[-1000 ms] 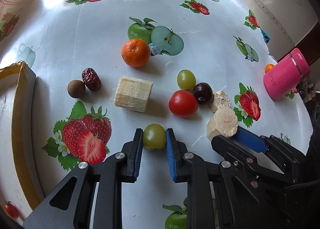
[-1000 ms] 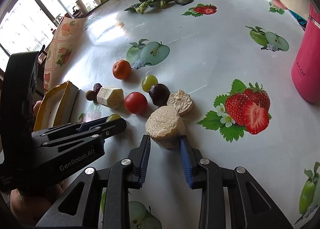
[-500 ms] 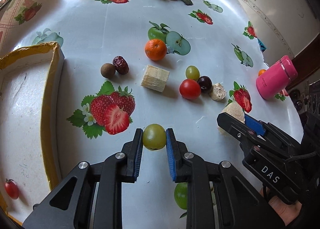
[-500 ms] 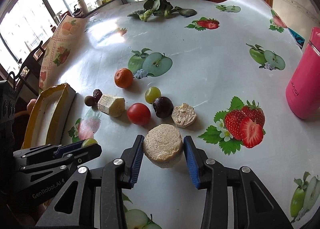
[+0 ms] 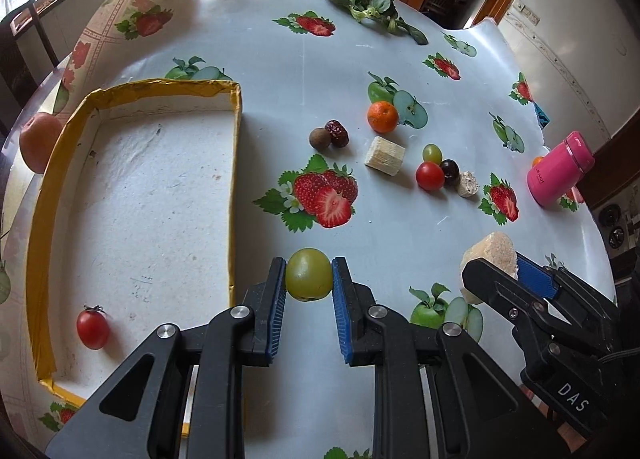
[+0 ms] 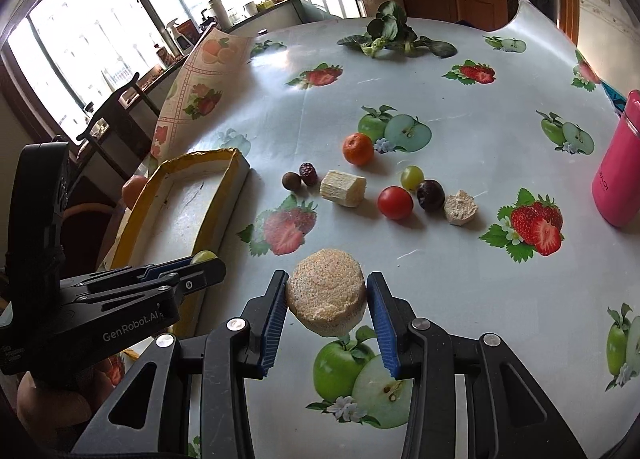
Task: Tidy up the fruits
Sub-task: 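Carry grape and rice cake into the tray while both tools open to release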
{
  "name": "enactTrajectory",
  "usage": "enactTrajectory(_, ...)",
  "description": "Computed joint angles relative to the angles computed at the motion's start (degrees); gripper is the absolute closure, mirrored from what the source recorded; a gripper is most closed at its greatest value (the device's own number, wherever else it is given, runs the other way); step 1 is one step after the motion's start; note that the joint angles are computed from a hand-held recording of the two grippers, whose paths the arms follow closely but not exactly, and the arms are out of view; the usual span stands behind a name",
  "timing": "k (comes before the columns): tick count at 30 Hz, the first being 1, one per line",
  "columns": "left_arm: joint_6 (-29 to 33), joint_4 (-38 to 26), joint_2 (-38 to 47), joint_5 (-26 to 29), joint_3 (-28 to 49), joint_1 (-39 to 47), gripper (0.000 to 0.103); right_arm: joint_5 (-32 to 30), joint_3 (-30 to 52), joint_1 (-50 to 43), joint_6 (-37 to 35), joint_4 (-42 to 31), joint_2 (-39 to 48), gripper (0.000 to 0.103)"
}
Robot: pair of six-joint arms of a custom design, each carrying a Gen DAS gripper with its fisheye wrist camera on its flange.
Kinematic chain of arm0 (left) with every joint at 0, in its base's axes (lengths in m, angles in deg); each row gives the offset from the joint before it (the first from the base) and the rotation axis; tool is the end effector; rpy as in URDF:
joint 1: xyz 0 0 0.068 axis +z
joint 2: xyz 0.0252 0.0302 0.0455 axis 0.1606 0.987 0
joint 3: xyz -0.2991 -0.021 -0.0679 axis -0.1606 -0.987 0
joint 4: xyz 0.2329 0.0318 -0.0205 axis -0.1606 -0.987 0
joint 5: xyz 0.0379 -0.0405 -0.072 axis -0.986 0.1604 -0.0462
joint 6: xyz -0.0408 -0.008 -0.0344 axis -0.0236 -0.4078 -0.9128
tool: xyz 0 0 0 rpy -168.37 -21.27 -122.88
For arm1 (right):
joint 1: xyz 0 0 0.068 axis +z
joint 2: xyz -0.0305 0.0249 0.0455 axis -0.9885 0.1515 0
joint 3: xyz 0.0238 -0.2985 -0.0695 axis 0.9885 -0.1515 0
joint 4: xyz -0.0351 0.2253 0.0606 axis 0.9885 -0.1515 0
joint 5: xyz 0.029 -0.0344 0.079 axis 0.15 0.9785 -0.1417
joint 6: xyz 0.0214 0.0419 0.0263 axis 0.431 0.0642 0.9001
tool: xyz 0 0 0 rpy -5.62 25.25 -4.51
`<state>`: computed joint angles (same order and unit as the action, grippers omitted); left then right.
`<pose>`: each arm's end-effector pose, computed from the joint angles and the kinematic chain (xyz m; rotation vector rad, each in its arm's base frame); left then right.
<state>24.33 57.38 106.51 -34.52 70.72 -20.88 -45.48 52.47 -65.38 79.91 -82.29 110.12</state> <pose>0.2221 -0.1213 0.1652 -0.3964 2.6630 -0.1543 0.2650 0.0889 0.1688 -0.5536 2.5194 0.5554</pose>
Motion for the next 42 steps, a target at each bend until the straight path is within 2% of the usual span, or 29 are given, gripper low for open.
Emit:
enactTrajectory(10, -0.18, -1.95, -9.42, -0.60, -7.66, 3.91, 0.083, 2.55, -1.18, 11.21, 4.58, -0.19, -3.97, 0.062)
enactTrajectory(26, 5.11, -2.78, -17.68, 2.33, -14.10, 14.56, 0.083, 6.05, 1.65, 23.94, 9.32, 0.59, -1.93, 0.062)
enactTrajectory(33, 10.13, 0.51, -15.89, 6.01, -15.93, 22.84, 0.083, 6.28, 4.68, 27.83, 9.74, 1.24, 2.20, 0.063)
enactTrajectory(42, 16.80, 7.78, -7.15, 10.30, -16.15, 33.94, 0.083, 6.53, 11.36, 31.18, 9.61, 1.99, 12.22, 0.062)
